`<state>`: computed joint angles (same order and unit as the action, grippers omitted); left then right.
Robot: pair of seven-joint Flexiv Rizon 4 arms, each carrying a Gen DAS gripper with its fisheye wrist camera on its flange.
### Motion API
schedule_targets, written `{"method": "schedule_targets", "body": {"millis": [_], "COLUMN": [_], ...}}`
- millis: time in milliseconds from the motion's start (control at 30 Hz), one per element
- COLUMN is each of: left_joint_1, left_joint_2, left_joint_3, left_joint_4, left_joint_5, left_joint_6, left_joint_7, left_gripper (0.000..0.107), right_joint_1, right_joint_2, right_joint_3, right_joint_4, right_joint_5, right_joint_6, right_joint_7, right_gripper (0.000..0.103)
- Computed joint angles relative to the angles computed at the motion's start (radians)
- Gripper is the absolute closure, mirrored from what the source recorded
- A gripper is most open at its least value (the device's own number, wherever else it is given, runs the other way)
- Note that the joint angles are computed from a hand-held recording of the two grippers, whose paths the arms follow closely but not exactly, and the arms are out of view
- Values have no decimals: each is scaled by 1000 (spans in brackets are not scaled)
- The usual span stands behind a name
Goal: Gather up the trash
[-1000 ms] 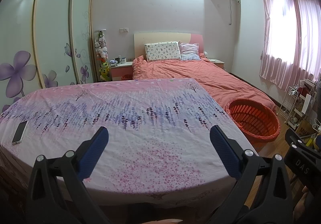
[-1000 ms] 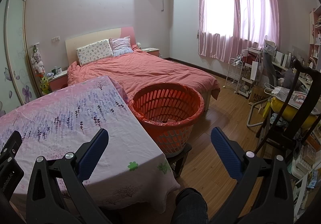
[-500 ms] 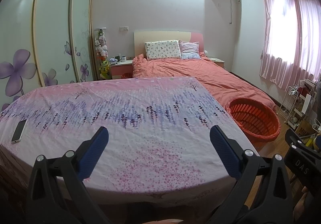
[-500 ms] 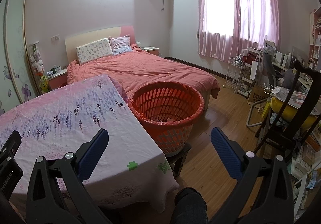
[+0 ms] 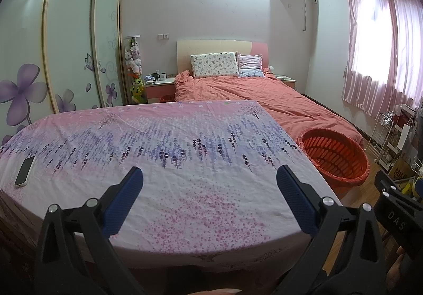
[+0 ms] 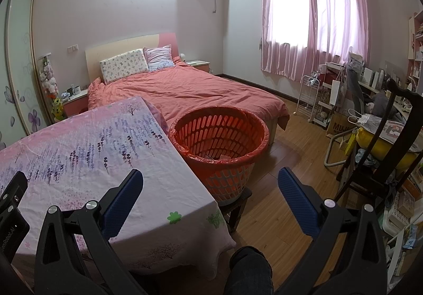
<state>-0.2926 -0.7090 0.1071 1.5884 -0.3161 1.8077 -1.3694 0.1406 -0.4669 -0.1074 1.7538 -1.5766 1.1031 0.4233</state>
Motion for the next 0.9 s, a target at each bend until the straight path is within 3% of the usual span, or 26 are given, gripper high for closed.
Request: {"method": "schedule_targets", "body": {"millis": [900], "left_joint_1": [-7], "left_joint_2": [-7], "left_joint_3": [12], "left_joint_4": [-8], "left_joint_5": [2], "left_joint_6": [-17], "left_joint_7": [-3], "left_gripper": [8], "right_joint_1": [-1], "right_joint_2": [0], "right_joint_3": [1], "right_joint_4": [6], "right_joint_5": [3], "right_joint_6": [5], "right_joint_7": [-4], "right_gripper": [2]}}
